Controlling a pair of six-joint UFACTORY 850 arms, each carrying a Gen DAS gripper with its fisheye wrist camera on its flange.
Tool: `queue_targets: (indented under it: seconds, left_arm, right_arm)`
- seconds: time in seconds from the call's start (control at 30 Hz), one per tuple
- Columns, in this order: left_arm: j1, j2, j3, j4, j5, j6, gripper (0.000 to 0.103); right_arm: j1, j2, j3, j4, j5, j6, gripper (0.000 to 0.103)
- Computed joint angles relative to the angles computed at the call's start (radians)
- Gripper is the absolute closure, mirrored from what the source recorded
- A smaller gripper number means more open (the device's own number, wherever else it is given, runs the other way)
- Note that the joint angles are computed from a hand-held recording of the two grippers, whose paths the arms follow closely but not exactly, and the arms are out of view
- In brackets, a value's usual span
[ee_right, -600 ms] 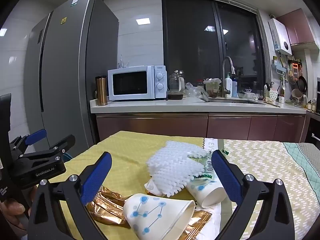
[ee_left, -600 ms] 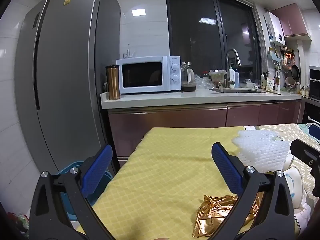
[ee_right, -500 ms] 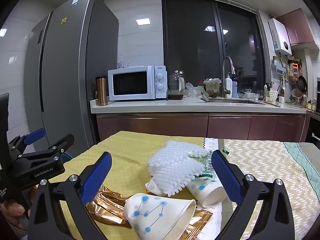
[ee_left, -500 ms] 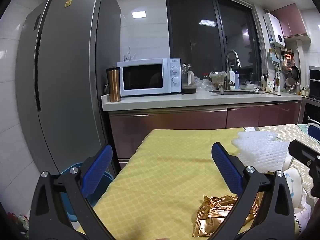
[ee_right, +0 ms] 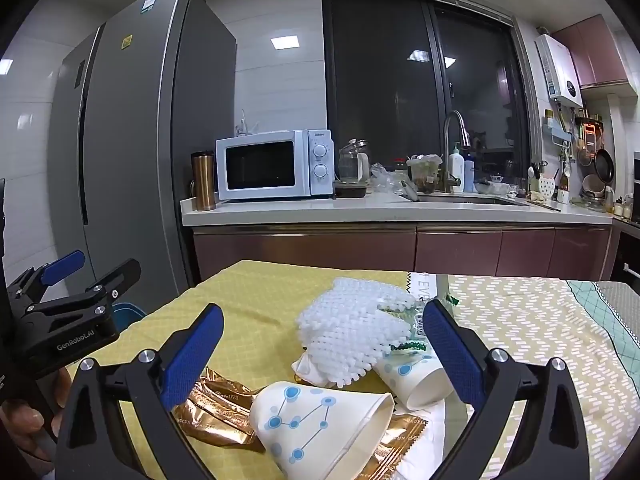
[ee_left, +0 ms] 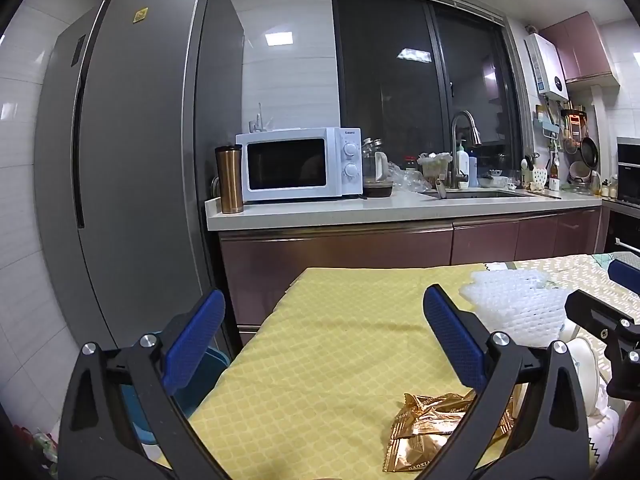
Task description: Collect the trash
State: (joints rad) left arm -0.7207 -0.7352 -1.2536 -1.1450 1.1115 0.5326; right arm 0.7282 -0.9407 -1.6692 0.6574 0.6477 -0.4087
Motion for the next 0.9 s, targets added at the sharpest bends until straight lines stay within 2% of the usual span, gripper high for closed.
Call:
queue_targets:
  seconds: [0.9]
  left_arm:
    - [-0.006, -0.01, 0.02, 0.024, 0.041, -0.048, 0.005]
  right_arm:
    - [0.008, 0.008, 0.014, -0.004, 0.016, -0.003, 0.007]
